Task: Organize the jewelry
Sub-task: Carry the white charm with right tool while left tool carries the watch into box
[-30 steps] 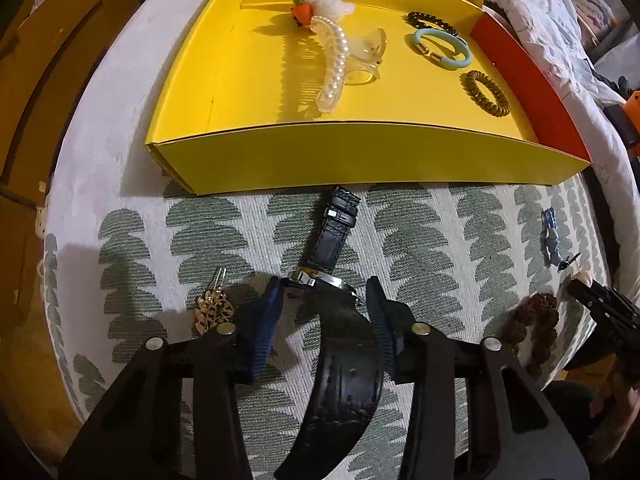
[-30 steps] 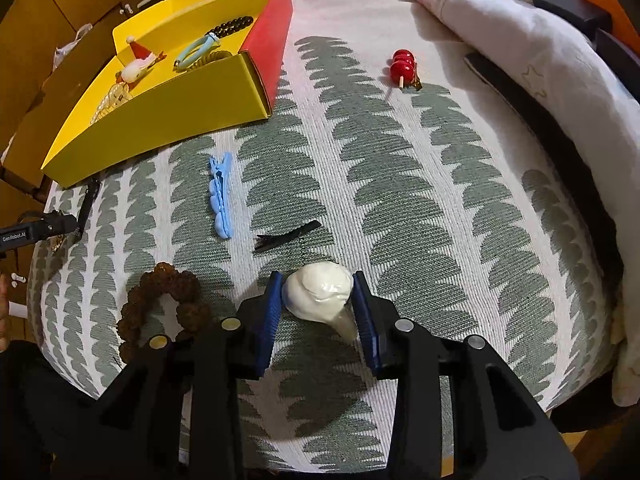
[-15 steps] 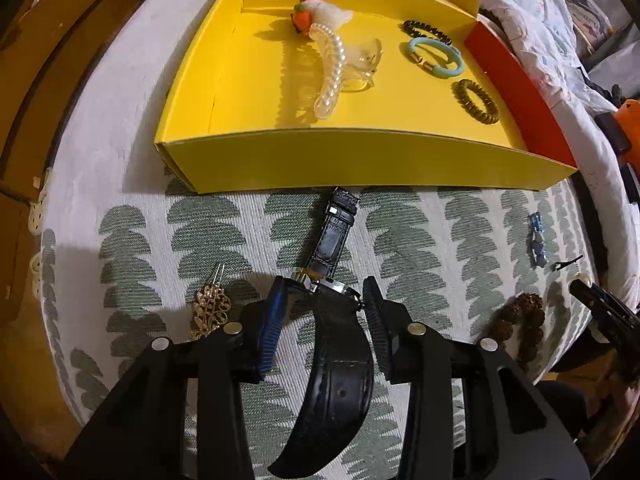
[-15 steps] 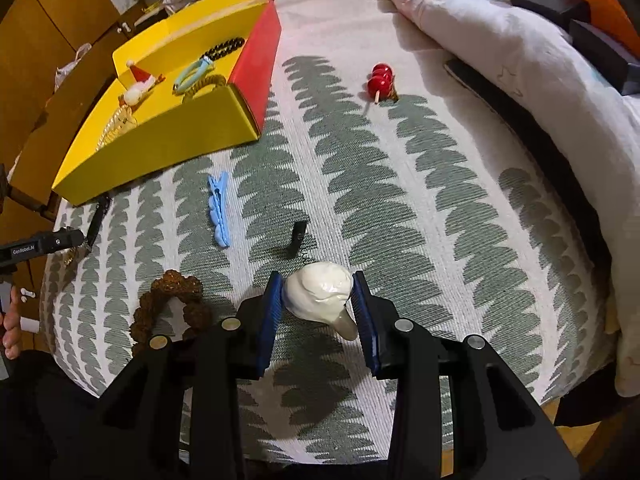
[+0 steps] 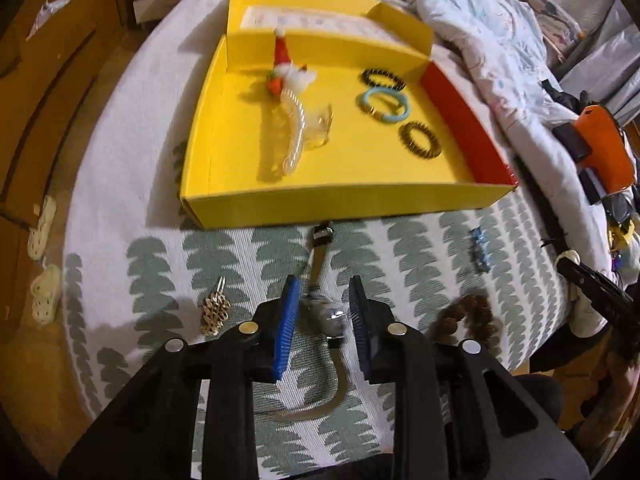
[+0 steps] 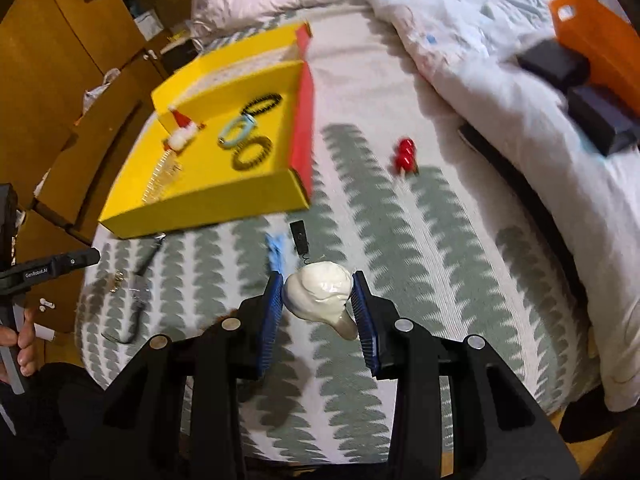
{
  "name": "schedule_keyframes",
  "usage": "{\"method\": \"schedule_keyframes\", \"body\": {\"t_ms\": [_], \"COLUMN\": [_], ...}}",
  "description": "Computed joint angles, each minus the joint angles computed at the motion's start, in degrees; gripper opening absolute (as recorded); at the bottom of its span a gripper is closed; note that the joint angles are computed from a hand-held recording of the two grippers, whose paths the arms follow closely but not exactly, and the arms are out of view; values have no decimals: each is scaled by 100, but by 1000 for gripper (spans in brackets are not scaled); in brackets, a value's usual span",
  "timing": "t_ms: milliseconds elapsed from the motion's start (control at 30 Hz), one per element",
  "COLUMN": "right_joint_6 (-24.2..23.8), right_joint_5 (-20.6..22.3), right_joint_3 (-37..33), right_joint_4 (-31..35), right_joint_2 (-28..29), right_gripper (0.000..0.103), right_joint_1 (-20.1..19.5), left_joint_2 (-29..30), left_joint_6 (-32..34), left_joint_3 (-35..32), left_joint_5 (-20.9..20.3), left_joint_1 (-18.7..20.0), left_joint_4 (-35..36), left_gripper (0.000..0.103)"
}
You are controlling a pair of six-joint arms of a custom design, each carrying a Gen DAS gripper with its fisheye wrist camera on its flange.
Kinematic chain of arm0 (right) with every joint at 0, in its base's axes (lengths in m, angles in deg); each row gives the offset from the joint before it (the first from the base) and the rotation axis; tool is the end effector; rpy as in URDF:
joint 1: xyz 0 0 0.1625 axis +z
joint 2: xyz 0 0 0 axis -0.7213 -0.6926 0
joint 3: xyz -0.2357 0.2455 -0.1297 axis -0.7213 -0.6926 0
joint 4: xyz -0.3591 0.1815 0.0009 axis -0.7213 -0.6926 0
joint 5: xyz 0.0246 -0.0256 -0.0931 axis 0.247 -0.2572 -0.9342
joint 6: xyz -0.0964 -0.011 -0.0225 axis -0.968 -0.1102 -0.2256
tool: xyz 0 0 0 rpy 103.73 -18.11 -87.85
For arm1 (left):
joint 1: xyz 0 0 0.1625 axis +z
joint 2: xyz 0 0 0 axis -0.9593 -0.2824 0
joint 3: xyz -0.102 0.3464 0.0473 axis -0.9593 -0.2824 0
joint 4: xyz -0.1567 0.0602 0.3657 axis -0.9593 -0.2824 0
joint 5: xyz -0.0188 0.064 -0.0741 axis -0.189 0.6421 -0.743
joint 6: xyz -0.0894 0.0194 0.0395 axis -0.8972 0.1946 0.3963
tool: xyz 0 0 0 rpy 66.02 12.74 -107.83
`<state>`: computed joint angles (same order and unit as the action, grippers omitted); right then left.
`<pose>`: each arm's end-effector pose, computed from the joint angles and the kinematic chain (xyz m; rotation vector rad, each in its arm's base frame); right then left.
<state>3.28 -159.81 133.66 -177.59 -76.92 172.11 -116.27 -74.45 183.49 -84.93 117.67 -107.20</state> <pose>0.3753 -0.3768 0.0805 0.6400 -2.5860 0.4741 -0.0502 -0.3259 0.4250 -0.0745 2.5022 -0.6003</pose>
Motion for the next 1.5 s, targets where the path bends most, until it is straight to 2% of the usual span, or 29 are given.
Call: {"method": "schedule_keyframes", "body": {"t_ms": [133,300,367,400,433,533,700,933,1267,1400,1500], "right_joint_6": [9,18,32,43,37,33,23,2,-40,-26,-25], "right_joint_5": [17,44,46,27,21,24,55,76,131,124,118], "right_joint_3": [-133,-108,-82,-77,-67,-64,-55,-35,-2,19,81], "right_joint_4": [14,47,45,60,63,81,30,21,-33,-82,-140], "right_joint_2": [66,97,90,92,88,74,67,99,127,119,52], "right_gripper": [36,36,36,36,36,36,36,36,36,36,36], "right_joint_1": [60,44,18,9,-2,-7,-17,-69,-103,-103,-124], "left_joint_2": [48,-23,15,22,24,205,683,1077,1498,1376,1140], "left_joint_6": [50,200,177,178,191,126,295,181,-556,-740,-589], "left_joint_3": [-55,187,277,327,373,422,485,583,661,750,760], "left_joint_5": [-69,-425,-566,-636,-653,-563,-627,-459,99,80,-40], "left_joint_1": [156,357,426,442,431,364,623,910,605,465,537], "left_joint_4": [-24,-110,-161,-243,-307,-269,-554,-720,-416,-342,-369], "left_gripper": [25,26,38,50,55,58,58,58,58,42,42]}}
